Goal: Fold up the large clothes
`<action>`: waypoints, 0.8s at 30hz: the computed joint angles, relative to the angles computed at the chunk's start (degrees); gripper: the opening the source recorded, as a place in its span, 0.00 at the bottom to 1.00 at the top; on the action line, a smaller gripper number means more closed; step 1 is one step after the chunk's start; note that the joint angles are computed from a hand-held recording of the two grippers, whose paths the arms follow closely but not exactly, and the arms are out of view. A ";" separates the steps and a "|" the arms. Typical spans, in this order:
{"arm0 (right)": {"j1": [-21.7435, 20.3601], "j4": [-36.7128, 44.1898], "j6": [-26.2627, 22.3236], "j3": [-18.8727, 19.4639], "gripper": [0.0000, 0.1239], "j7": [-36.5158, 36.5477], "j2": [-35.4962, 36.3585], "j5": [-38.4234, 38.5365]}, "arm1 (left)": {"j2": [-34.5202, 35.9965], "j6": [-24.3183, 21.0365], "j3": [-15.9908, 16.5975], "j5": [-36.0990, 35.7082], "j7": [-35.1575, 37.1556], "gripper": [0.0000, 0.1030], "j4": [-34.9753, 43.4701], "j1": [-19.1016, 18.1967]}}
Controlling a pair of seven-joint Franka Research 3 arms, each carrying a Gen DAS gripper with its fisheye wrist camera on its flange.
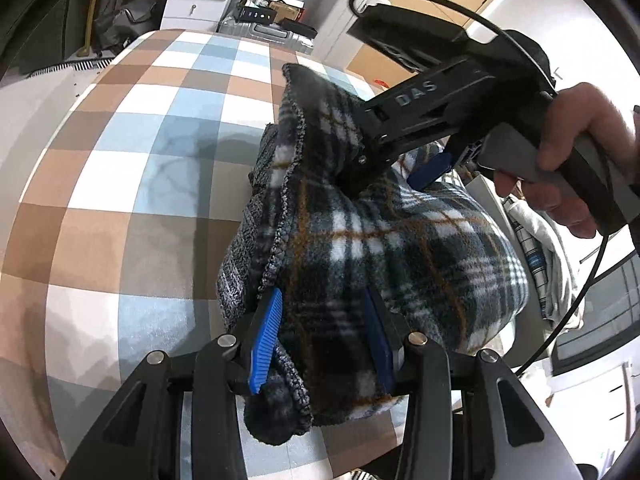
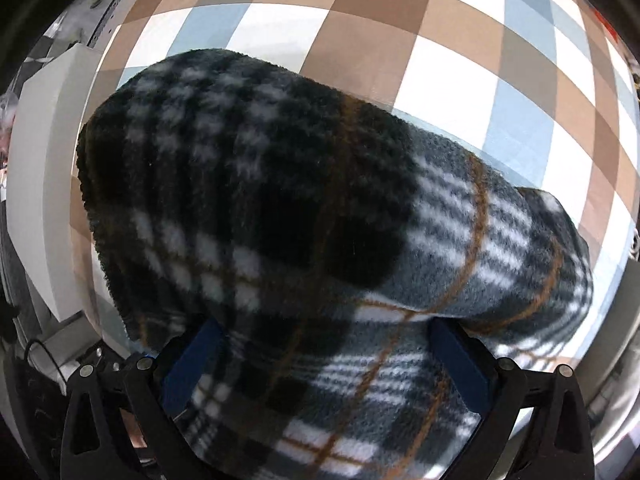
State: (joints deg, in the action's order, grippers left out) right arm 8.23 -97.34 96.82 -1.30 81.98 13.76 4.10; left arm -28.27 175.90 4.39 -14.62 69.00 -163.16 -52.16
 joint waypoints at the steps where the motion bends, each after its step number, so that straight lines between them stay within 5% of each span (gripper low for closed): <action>1: 0.13 -0.08 0.36 -0.01 0.83 0.29 0.07 -0.37 | 0.14 -0.12 -0.80 0.34 -0.46 0.36 0.14 0.78; 7: 1.27 -5.80 5.39 0.50 0.83 2.66 -4.03 -1.54 | -0.23 1.84 4.13 -1.37 1.12 0.36 -0.69 -3.78; 9: 1.37 -4.46 2.66 0.66 0.83 2.71 -4.90 -2.27 | -0.72 3.11 7.00 -2.20 1.86 0.35 -1.29 -6.62; 14: -0.09 -1.50 2.47 0.50 0.83 2.84 -8.62 3.83 | -0.52 2.65 5.81 -0.38 0.79 0.36 -1.15 -5.22; 20: -2.06 3.64 1.10 0.24 0.83 3.41 -3.74 12.73 | -0.78 2.48 4.24 0.90 -0.12 0.36 -1.41 -3.73; 24: -2.16 -1.35 4.79 0.48 0.83 4.35 -3.00 14.94 | -0.47 2.39 4.29 1.57 -0.52 0.36 -1.16 -3.58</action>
